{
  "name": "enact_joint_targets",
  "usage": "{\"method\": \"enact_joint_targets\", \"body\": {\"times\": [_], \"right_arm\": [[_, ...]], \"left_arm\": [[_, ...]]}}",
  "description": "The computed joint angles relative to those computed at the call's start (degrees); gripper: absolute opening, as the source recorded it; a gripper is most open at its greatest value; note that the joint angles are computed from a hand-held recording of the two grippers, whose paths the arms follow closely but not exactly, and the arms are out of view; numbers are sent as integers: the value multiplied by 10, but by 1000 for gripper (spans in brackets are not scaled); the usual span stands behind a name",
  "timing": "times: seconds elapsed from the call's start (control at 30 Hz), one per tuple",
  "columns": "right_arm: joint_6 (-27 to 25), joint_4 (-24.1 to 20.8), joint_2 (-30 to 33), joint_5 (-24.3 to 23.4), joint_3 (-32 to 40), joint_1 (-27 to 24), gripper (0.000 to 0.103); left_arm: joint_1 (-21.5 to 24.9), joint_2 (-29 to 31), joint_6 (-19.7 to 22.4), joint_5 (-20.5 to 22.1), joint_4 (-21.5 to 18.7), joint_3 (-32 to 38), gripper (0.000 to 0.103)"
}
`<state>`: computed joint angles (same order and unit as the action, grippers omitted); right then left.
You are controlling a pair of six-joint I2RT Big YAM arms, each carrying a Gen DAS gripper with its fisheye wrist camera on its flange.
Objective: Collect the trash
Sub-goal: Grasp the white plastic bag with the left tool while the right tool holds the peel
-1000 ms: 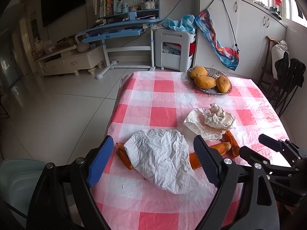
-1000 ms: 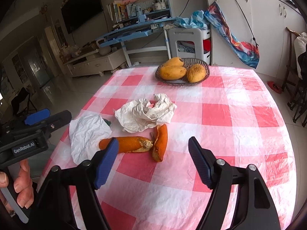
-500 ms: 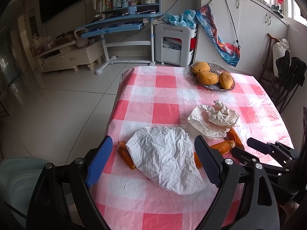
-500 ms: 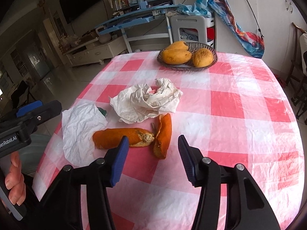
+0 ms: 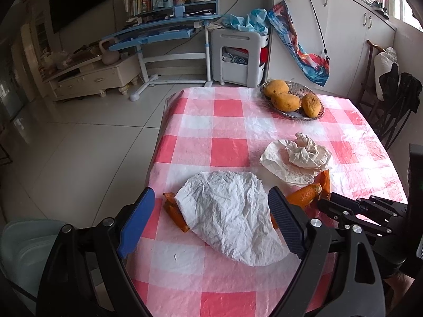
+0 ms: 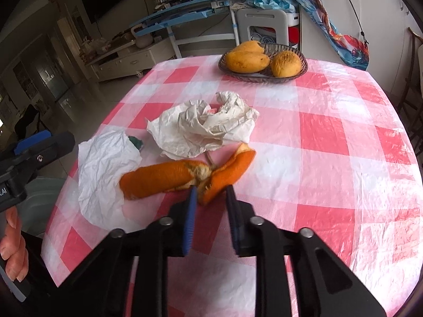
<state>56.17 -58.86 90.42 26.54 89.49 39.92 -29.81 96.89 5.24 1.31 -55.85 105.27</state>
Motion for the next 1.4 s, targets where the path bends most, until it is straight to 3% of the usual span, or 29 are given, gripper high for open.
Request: {"method": "enact_joint_targets", "body": {"times": [0.07,0.33,0.43,0.67,0.7,0.77,0.97,1.0,1.07,1.17,1.27,1.4], "right_arm": [[0,-1,0,2,1,1,11],[19,8,-15,13,-15,1,10],[28,27,-21,17,-25,-2,38],[26,26,-6,12,-14,-8,38],[27,22,-4,11,-12,-9,38],[23,11,1,10,-5,-10,24],[15,4,-5,5,-3,-5,17],[14,4,-8,7,-5,-3,17],[16,2,-15,15,-7,0,17],[25,1,-28,23,-17,2,17],[33,1,-39,30,-27,7,17],[46,-4,-49,40,-35,16,17]], "left_arm": [[0,0,2,0,-1,1,84],[15,12,-23,11,-23,21,84],[15,13,-21,12,-26,22,84],[3,18,13,20,-46,19,84],[0,20,24,22,-55,20,84],[-5,23,42,25,-68,19,85],[-22,40,71,-2,-91,17,84],[-22,41,72,-2,-92,17,79],[-23,45,77,-5,-99,20,50],[-17,48,70,14,-113,27,23],[-9,38,62,41,-102,23,15],[-3,12,52,71,-63,1,12]]}}
